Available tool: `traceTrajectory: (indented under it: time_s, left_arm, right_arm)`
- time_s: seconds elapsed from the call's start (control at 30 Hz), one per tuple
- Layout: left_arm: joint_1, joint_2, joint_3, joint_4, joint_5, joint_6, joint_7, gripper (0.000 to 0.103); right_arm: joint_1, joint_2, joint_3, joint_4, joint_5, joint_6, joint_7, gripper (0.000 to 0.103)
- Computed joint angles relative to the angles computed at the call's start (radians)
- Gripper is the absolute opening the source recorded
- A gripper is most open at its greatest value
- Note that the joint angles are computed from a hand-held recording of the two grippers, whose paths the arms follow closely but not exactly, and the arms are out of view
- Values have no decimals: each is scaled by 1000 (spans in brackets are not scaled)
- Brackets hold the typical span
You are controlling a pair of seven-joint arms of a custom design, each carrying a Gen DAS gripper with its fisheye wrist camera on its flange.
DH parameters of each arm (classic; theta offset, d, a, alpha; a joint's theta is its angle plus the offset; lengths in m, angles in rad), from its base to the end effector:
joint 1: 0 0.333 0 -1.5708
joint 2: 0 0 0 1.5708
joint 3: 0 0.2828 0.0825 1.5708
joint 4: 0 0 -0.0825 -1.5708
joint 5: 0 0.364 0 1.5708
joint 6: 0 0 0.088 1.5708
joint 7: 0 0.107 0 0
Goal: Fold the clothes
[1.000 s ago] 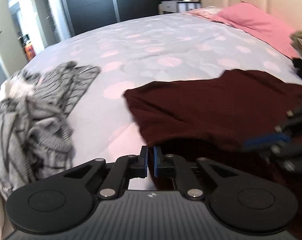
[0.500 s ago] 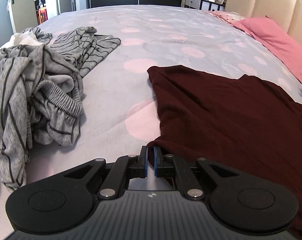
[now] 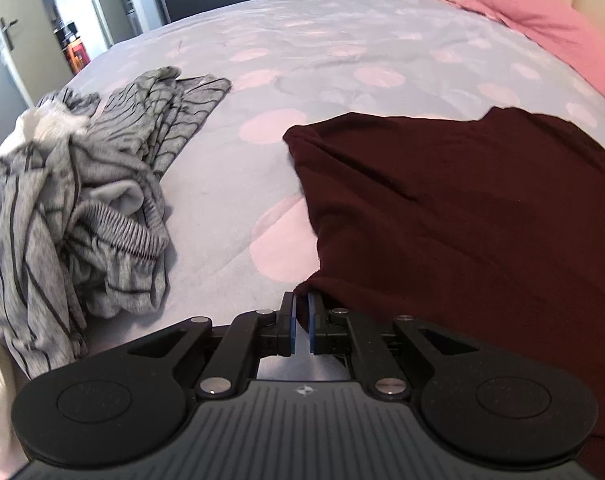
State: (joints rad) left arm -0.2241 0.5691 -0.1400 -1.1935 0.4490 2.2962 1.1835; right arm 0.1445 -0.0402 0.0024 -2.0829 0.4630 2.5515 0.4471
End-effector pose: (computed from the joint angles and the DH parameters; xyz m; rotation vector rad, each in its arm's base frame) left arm 0.6901 -0.2229 0.4952 -1.6907 1.9476 -0.4683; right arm 0.5560 0.0761 0.4751 -2.4924 0.7996 -0.5048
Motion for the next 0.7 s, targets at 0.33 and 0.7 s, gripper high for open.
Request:
traceTrajectory:
  time_s: [0.33, 0.7]
  left_arm:
    - [13, 24, -3, 34, -23, 6, 45, 4]
    - [49, 43, -15, 52, -90, 40, 39, 4]
  right_arm:
    - [-40, 54, -23, 263, 157, -494, 101, 6]
    - [-15, 164, 20, 437, 219, -790, 224, 6]
